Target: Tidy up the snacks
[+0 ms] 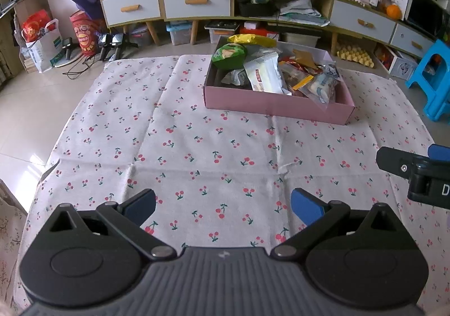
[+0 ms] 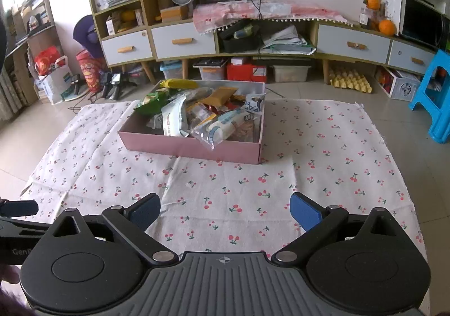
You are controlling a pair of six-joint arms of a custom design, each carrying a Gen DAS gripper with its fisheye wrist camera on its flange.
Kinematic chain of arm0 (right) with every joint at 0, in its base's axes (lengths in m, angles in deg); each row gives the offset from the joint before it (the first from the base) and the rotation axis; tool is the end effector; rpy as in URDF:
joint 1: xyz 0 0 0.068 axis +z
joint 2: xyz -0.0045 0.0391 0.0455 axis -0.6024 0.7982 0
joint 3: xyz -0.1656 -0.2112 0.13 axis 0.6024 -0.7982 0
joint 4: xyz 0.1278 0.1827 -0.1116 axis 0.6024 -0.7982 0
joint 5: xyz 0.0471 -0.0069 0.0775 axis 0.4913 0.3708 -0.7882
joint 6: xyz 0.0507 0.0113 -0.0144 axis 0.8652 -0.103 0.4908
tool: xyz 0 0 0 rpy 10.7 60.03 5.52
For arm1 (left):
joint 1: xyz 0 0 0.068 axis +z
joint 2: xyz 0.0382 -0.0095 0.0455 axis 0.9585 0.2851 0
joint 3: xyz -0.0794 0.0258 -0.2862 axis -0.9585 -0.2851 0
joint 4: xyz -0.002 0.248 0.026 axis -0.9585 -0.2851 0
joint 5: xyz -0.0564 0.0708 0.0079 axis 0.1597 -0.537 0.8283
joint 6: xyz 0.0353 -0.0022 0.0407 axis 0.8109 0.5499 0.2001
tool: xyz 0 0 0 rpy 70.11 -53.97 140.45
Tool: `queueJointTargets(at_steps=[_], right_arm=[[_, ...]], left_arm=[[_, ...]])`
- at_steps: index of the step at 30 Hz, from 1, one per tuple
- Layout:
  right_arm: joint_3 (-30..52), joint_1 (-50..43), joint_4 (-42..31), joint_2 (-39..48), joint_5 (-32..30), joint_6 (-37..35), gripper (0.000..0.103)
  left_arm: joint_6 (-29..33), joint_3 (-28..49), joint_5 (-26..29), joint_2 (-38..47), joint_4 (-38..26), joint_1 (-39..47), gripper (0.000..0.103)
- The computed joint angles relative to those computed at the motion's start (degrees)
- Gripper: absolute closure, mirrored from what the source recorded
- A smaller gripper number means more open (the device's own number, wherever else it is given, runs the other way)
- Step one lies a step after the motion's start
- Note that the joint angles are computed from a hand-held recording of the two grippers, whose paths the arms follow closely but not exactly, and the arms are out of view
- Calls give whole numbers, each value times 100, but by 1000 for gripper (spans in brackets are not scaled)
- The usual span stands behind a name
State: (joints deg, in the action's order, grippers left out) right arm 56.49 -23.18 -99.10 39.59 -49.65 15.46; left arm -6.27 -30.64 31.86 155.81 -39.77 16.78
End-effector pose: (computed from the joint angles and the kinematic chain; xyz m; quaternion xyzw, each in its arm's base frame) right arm 0.2081 0.0594 0.2580 -0.1814 0.8986 0.1346 0.3762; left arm 0.1263 -0.1527 0.2405 -0.1603 0.9310 0.0629 0.3218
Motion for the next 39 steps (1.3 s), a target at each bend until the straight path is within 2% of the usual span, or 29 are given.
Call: queueJointTargets(at_steps=[39], right_arm=[[-36,79,18,13,57,35,3]], left_arm=[[38,11,9,52,9,-11,1]])
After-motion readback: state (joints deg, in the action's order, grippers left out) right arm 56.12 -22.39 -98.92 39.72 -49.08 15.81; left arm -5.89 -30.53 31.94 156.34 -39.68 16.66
